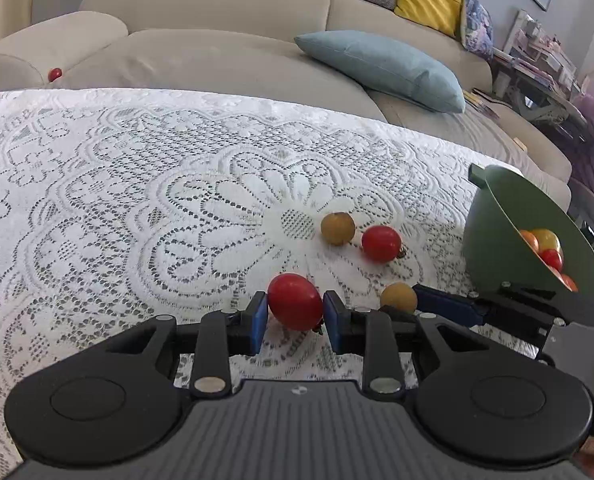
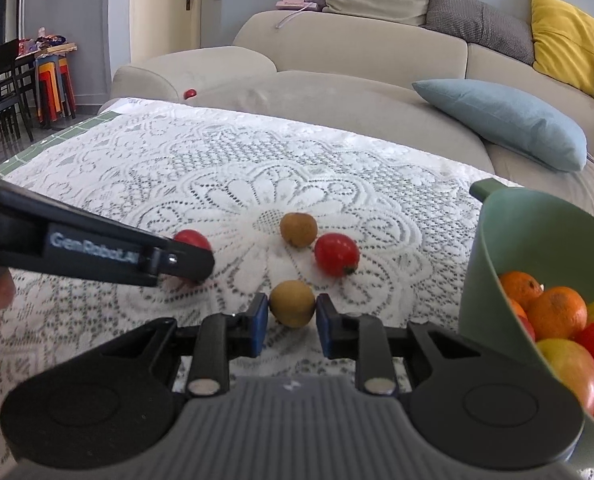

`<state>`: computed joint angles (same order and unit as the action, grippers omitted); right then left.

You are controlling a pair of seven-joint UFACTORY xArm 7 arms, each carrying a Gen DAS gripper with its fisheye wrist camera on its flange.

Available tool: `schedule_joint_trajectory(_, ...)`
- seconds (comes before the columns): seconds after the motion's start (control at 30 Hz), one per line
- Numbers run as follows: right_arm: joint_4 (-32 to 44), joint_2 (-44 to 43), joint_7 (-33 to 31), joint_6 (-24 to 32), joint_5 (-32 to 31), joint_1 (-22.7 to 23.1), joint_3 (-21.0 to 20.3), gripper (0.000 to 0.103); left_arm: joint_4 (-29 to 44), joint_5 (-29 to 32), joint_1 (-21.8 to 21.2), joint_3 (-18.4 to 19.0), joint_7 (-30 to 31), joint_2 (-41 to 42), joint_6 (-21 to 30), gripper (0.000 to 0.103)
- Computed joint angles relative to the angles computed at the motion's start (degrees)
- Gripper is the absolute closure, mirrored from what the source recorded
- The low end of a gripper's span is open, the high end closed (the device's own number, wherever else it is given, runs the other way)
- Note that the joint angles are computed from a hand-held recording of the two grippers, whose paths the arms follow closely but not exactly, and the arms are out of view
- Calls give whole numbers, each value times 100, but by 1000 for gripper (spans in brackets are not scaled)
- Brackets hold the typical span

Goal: Organize fruits
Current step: 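Hold the tomato in the left gripper and brown fruit in the right gripper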

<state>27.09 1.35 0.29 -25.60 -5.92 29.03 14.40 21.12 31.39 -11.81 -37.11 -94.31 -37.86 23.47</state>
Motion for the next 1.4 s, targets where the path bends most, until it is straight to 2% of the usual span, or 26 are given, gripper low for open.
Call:
schedule_joint_trajectory(0.17, -21, 48, -380, -73, 326, 91, 30, 80, -16, 93, 30, -82, -6, 51, -38, 69)
schedule_joint_trajectory(0.47, -9, 166, -172, -221, -15, 3, -4, 80, 35, 433, 308, -349, -315, 118, -90, 69)
schedule_joint_trajectory(0.67, 78, 289, -226, -327, -15, 7, -13, 79, 136, 635, 427, -457, -419, 239, -20, 69)
schedule_joint_trajectory(1.03, 176, 420, -325, -358, 130, 72, -16, 77, 163, 878, 328, -365, -654, 315, 62, 69)
schedule_joint_trajectory(1.4, 125, 394, -575, -423, 355, 158, -18, 80, 204, 1052, 247, -316, -803, 365, 144, 69)
